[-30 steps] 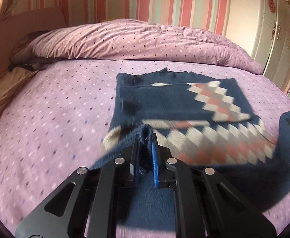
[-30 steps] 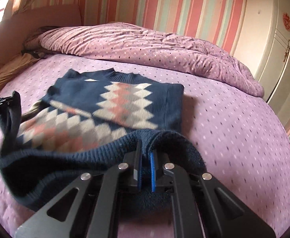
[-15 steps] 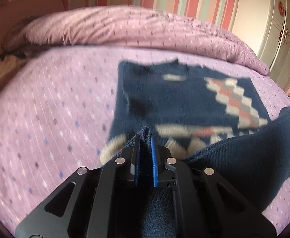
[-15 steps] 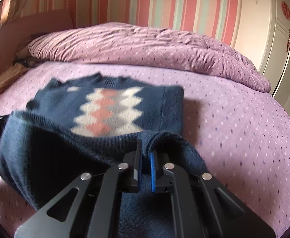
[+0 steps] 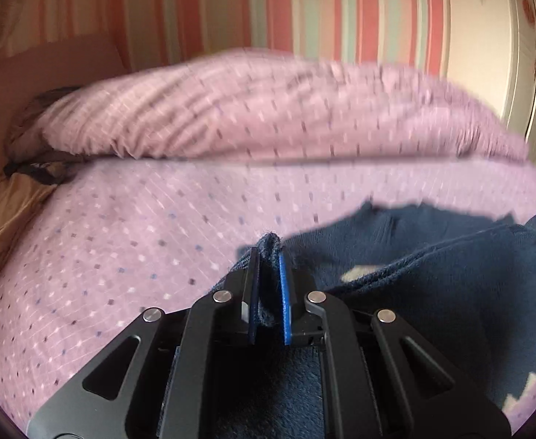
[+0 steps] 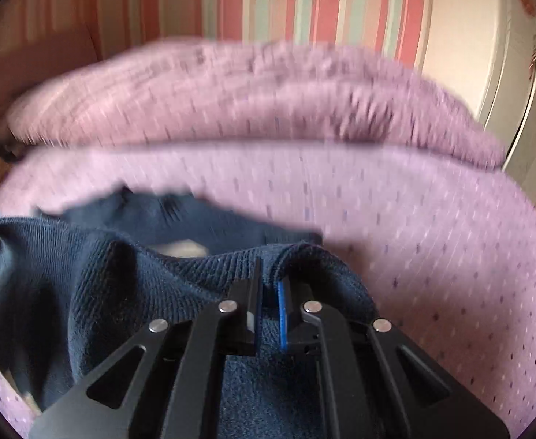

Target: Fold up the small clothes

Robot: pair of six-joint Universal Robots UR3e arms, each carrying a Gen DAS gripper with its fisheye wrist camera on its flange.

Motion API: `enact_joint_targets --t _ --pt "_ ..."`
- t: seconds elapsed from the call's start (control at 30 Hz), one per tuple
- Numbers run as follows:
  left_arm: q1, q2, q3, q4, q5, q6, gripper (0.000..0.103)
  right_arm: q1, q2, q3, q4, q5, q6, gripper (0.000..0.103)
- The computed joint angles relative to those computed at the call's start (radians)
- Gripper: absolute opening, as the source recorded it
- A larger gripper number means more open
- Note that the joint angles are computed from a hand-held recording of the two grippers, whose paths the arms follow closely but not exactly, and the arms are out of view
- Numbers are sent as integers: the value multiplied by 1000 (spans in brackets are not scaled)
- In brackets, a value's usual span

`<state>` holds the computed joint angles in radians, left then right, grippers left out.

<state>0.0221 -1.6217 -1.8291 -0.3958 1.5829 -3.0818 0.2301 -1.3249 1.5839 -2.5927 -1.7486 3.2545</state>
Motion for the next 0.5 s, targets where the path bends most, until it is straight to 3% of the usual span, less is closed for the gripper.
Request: enact_joint_targets --t 0.1,0.17,0.23,0.27,0.3,0.33,0.37,0.43,0.47,0.5 --pt "-63 -153 92 -41 90 34 9 30 113 -77 65 -68 -27 7" --pt "-51 -178 110 -74 74 30 14 48 157 -118 114 -105 -41 10" --pt "-3 -150 100 -112 -9 18 26 48 142 -113 115 -95 -49 17" --pt "27 -126 84 -116 -60 14 36 38 123 -100 110 -67 -54 33" --pt "64 -90 61 -117 -107 10 46 26 93 -72 86 -44 -54 59" --pt "101 -49 41 -132 -153 11 48 20 70 -48 59 -39 -52 67" --pt "147 -3 17 -161 -221 20 51 8 24 4 5 -20 -50 70" --pt "200 52 -11 -205 -306 35 72 -6 -26 57 -42 8 -46 70" --pt "225 76 -30 -230 -349 59 90 -11 -46 78 -59 12 -45 70" --pt "223 74 -38 -222 -346 74 92 -16 -61 95 -74 18 -49 70"
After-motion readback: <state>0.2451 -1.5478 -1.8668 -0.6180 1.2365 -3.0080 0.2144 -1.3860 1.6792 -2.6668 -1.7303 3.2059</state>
